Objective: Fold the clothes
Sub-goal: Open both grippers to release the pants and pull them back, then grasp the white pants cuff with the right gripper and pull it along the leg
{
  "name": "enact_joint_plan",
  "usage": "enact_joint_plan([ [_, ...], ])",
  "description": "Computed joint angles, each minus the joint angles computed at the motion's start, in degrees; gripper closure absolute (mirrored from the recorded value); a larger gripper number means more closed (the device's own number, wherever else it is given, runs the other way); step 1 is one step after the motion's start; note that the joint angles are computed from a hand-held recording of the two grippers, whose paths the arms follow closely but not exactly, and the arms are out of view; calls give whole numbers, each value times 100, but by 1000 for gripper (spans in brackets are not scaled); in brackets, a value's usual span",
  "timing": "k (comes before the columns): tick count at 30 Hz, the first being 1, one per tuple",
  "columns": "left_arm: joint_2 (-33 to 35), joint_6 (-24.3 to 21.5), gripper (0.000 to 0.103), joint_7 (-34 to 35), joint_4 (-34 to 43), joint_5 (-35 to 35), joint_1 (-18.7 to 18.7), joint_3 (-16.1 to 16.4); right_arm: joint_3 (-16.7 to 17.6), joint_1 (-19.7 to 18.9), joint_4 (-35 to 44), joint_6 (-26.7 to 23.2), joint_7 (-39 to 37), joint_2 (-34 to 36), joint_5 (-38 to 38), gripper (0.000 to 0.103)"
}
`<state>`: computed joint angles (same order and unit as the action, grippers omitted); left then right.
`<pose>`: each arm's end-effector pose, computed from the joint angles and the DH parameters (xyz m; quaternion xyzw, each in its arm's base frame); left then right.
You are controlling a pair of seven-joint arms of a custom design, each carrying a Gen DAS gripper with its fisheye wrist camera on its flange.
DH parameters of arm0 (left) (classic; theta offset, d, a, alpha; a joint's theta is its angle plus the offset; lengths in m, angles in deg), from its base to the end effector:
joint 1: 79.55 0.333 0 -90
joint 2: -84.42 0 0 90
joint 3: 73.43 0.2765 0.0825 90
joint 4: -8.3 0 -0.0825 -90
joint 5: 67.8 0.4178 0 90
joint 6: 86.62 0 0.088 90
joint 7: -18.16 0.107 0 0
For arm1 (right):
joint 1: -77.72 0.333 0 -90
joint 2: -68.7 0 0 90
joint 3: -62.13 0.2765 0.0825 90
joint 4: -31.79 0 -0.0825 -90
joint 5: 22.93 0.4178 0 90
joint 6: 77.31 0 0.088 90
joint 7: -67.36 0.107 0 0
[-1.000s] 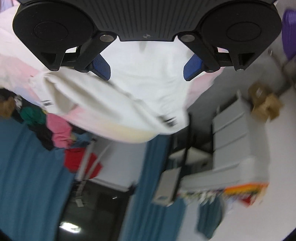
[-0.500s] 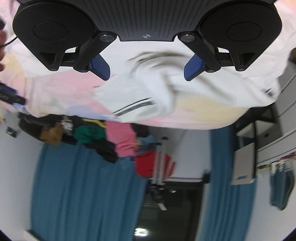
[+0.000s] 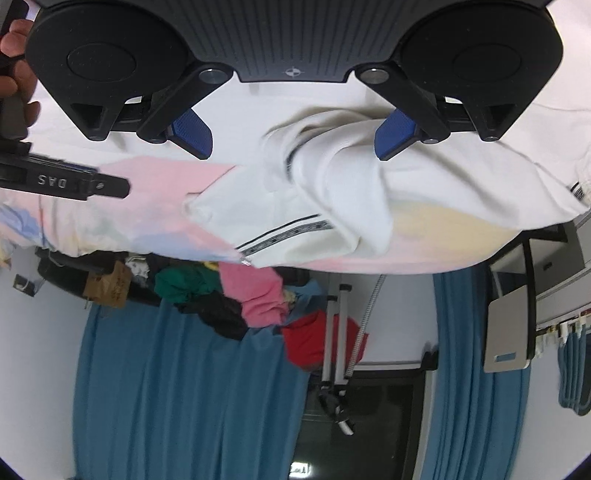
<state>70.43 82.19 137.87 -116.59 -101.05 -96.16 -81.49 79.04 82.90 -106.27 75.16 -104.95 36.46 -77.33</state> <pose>0.5280 -0.2087 0.5567 -0.4600 0.7361 -0.4400 0.2302 0.4391 0.2158 0.5397 -0.3982 0.7531 -0.3271 0.4090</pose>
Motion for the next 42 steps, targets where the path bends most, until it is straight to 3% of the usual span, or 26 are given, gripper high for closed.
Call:
enact_joint_plan([
  [3, 156, 53, 7, -47, 49, 20, 78, 37, -411, 18, 289, 744, -84, 744, 404, 40],
  [6, 427, -244, 7, 253, 308, -493, 15, 208, -580, -89, 733, 1095, 98, 1523, 727, 40],
  [11, 730, -464, 7, 760, 520, -1097, 208, 156, -799, -194, 1682, 1117, 928, 2712, 336, 41],
  [14, 882, -814, 7, 1497, 694, -2008, 276, 199, -962, -68, 2439, 829, 1594, 3348, -450, 47],
  [16, 1006, -1041, 7, 1916, 824, -2493, 383, 172, -1083, 94, 2927, 378, 1498, 3717, -395, 70],
  [19, 1174, -1193, 7, 2276, 972, -2834, 553, 69, -1303, 308, 3370, 6, 1458, 3957, -332, 87],
  [24, 1308, -1416, 7, 2580, 1131, -3264, 768, -51, -1705, 651, 3888, -857, 967, 3953, -644, 91],
  [27, 1301, -1406, 7, 2752, 1130, -3395, 834, -91, -1876, 643, 4229, -1475, 327, 3870, -606, 91],
  [30, 1312, -1333, 7, 2775, 1140, -3367, 853, -123, -1967, 576, 4209, -2172, 164, 3503, -967, 91],
  [34, 1297, -1347, 7, 2782, 1143, -3345, 862, -145, -1845, 215, 3045, -2705, 675, 2313, -1413, 91],
  [37, 1252, -1311, 7, 2644, 1116, -3192, 834, -166, -1776, -89, 1915, -2880, 977, 1476, -1221, 91],
  [42, 1237, -1291, 7, 2447, 1118, -2936, 800, -171, -1692, -420, 91, -2628, 1496, 367, -626, 91],
])
